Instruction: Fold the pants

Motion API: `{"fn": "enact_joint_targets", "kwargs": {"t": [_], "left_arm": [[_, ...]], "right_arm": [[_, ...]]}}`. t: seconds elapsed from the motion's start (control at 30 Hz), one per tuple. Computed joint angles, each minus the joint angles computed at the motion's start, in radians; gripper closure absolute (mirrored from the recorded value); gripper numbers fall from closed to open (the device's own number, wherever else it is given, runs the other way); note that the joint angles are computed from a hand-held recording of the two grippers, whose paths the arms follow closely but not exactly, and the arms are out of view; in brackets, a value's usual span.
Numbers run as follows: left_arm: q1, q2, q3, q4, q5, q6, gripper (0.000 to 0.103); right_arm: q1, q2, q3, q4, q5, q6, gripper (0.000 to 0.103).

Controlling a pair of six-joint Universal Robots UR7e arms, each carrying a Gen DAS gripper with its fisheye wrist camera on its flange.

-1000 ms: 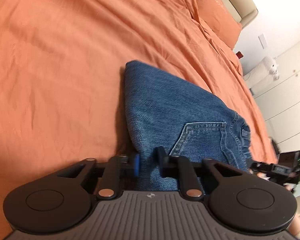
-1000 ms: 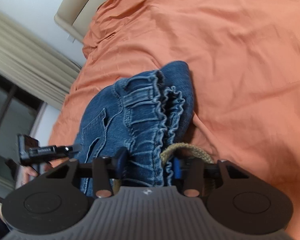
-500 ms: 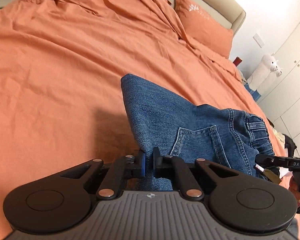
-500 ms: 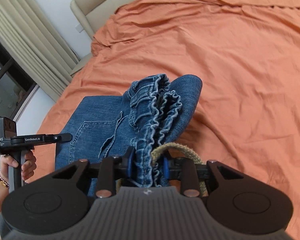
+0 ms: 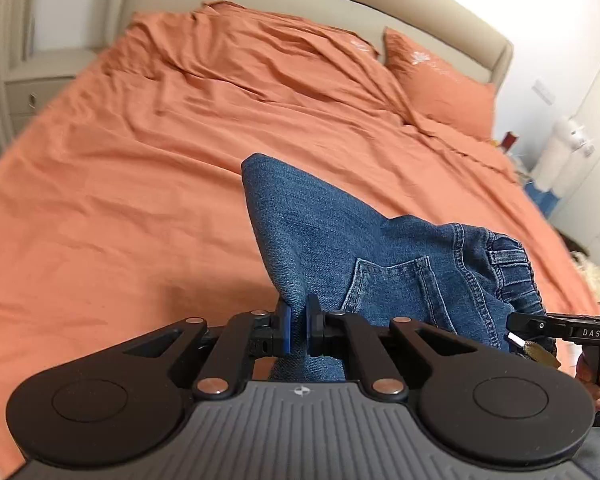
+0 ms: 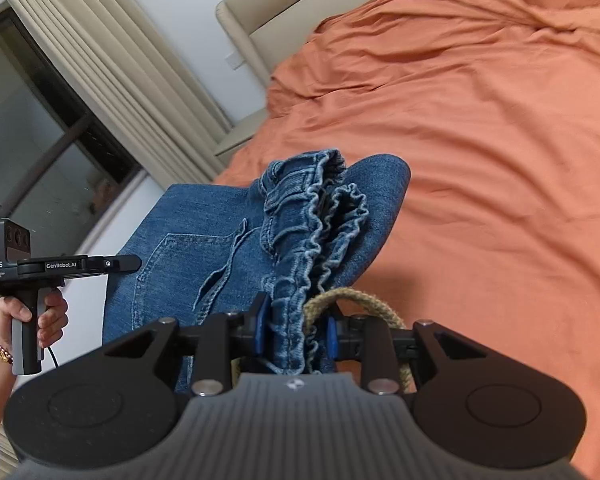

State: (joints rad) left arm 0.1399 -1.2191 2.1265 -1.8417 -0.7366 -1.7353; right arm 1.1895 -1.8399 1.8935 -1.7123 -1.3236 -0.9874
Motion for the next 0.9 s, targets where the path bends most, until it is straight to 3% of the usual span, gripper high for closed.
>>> {"fn": "enact_joint_targets", "kwargs": {"t": [0.1, 0.33, 0.47, 0.67, 0.8, 0.9], "left_arm": [[0.008, -0.033, 0.002, 0.096, -0.01, -0.037, 0.097], [0.085, -0.126, 0.106, 0.104, -0.009, -0.041, 0.097], [0.133, -0.178, 0.212, -0.005, 0.02, -0.039, 0.096], [0.195, -0.194, 0.357, -0.202, 0.027, 0.0, 0.096], [0.215, -0.195, 0.436, -0.346, 0.03, 0.019, 0.095], [0.199, -0.223, 0.463, -0.357, 0.023, -0.013, 0.089]], "right_arm": [[0.021, 0.01, 0.064, -0.049, 0.009, 0.051, 0.079], [0.049, 0.082, 0.196, -0.234, 0.003, 0.138, 0.079], [0.058, 0.153, 0.228, -0.335, -0.019, 0.151, 0.079], [0.031, 0.245, 0.22, -0.397, -0.072, 0.17, 0.079], [0.024, 0.269, 0.244, -0.462, -0.112, 0.147, 0.074], [0.007, 0.279, 0.24, -0.456, -0.1, 0.171, 0.074]]}}
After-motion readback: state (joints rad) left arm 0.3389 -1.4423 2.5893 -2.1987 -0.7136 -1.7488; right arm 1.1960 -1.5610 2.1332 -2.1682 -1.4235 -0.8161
